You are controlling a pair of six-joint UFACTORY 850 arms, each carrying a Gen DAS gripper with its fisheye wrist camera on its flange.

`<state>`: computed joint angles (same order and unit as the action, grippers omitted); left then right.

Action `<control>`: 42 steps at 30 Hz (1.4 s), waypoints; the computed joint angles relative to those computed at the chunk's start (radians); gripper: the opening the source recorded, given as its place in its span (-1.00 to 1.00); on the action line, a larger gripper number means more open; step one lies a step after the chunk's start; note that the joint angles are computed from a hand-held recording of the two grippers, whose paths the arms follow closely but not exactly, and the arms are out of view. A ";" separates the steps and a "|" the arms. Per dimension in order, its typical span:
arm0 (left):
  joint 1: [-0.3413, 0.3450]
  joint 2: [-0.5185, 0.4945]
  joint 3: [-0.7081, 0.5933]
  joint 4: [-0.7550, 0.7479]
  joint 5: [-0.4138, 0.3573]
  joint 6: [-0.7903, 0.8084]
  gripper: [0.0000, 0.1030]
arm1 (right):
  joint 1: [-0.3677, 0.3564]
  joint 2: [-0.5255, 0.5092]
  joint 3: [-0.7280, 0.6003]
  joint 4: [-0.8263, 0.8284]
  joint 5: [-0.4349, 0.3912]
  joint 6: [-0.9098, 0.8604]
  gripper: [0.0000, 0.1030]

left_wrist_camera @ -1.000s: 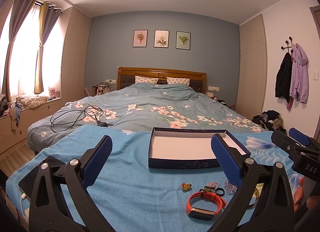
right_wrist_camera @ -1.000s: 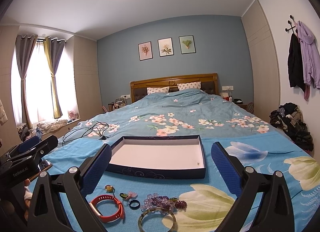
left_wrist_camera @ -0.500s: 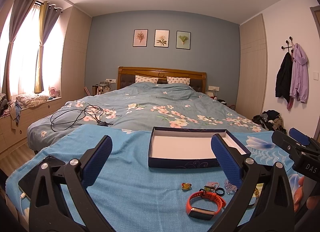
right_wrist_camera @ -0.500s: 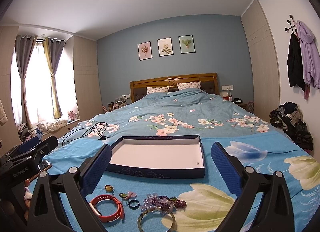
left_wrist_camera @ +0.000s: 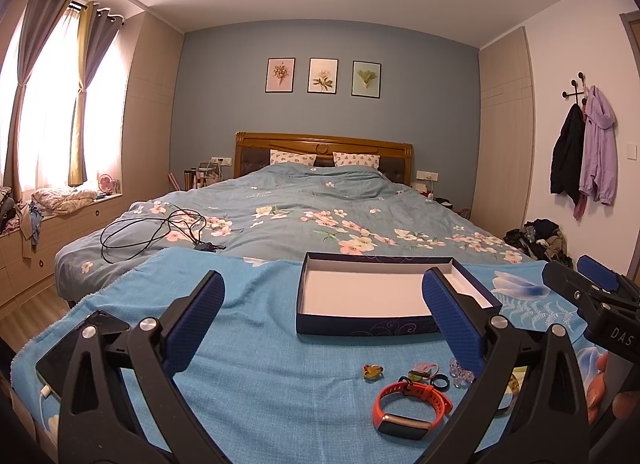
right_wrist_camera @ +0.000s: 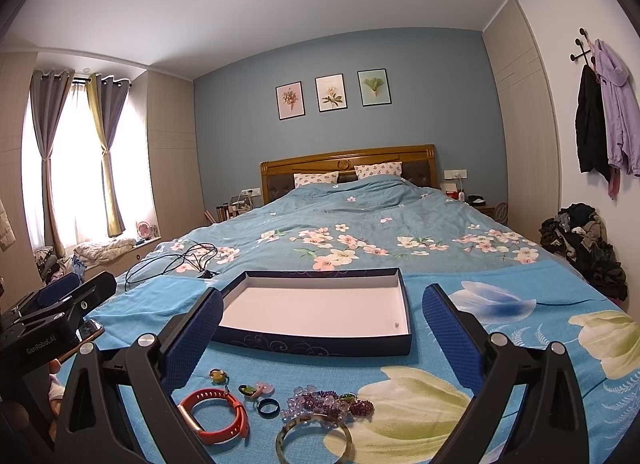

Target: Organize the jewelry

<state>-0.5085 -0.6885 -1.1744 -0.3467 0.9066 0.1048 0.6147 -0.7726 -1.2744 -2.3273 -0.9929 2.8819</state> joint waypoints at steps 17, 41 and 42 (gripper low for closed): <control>0.001 -0.001 0.000 0.004 -0.001 -0.004 0.89 | 0.001 -0.005 -0.005 -0.001 0.007 0.004 0.87; 0.008 -0.010 -0.026 0.018 -0.073 0.010 0.89 | -0.009 -0.019 -0.026 0.005 0.064 -0.020 0.87; 0.010 -0.013 -0.032 0.023 -0.085 0.009 0.89 | -0.009 -0.020 -0.029 0.011 0.074 -0.028 0.87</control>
